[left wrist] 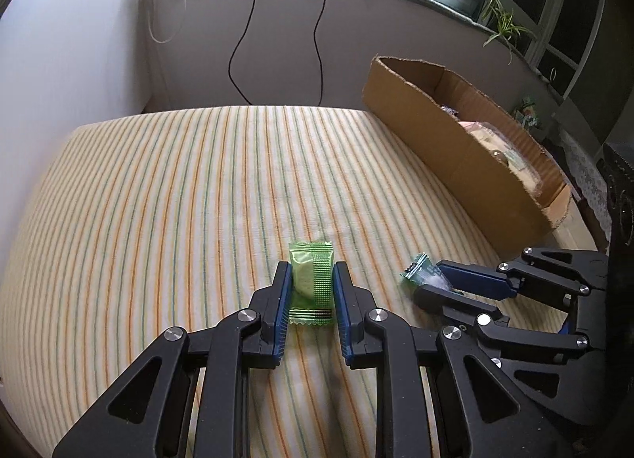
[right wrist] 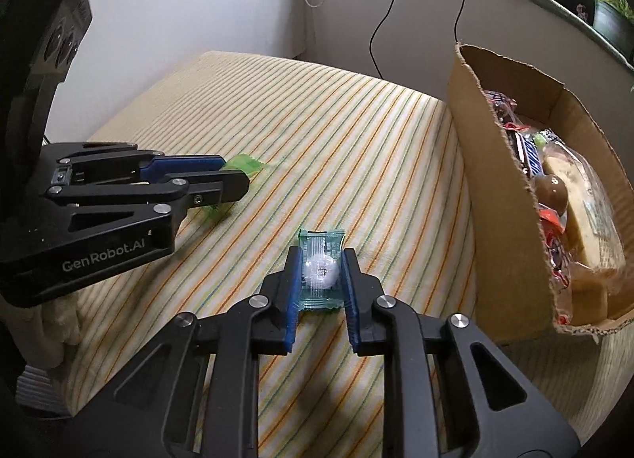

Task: Organize snacks
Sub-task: 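Close the left tool on the green candy while the right tool grasps the mint candy, then carry both candies over the box and open both tools to drop them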

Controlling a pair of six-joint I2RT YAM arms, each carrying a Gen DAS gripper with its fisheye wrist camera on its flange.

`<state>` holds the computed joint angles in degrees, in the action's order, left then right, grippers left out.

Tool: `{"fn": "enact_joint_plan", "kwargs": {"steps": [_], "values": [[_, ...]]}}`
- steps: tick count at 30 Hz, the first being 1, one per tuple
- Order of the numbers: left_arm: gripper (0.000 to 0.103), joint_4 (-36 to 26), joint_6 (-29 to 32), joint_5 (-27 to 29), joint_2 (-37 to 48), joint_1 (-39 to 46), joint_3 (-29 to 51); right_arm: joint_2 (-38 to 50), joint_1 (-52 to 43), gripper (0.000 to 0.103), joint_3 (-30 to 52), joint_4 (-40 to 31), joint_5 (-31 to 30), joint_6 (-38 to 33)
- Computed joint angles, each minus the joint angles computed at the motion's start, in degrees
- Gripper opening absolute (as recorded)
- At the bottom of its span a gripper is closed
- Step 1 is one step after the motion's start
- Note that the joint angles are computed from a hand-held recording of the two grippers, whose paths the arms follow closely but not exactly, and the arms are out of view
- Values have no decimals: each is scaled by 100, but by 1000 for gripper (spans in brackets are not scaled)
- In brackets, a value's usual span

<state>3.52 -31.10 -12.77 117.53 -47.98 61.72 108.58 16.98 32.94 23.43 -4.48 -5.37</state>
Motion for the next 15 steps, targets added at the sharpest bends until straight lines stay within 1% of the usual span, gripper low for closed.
{"fn": "enact_joint_plan", "kwargs": {"steps": [9, 12, 15], "values": [[19, -81, -49, -158, -155, -195, 166, -961, -538, 20, -565, -141, -561, -188], [19, -149, -58, -246, -177, -310, 316, -1449, -809, 20, -800, -274, -841, -304], [19, -265, -15, -351, -139, -443, 573, -2165, -1183, 20, -1048, -613, -1169, -491]]}}
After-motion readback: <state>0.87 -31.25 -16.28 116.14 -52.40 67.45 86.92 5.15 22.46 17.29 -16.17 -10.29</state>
